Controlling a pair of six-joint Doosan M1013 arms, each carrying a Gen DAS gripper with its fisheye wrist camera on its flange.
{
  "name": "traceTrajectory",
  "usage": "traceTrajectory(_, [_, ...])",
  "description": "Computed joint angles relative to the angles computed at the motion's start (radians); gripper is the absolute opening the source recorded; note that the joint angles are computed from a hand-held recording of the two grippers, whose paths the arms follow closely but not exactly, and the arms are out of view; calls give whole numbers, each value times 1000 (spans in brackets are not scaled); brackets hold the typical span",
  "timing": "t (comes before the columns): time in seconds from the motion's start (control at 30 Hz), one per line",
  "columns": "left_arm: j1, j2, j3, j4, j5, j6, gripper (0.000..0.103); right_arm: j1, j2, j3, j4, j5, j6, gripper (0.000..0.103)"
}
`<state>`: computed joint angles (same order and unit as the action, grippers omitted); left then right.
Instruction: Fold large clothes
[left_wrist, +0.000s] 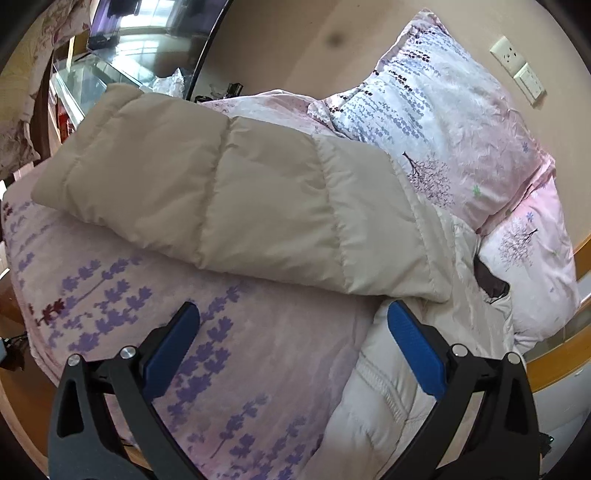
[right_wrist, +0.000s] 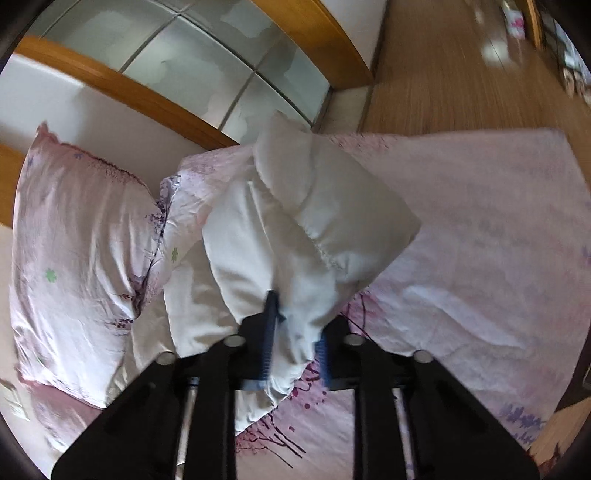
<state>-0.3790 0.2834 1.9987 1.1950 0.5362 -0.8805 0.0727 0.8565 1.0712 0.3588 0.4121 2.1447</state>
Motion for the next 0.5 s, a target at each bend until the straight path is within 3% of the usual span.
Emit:
traceTrajectory(0.17, [10,-4,10,68,-27,-94,101,40,-18,-28,-337,-26,161,5])
traceTrajectory(0.37, [32,-20,46,181,-63,-295,100,113,-59,-47,-619,-112,171,5])
traceTrajectory(0.43, [34,-24,53,204,-65,-327,100,142,-67,-56,-632,-148,103,5])
traceTrajectory(0.5, [34,-28,53,191,-54,-315,99,166,-75,-62,-544,-178,-44,5])
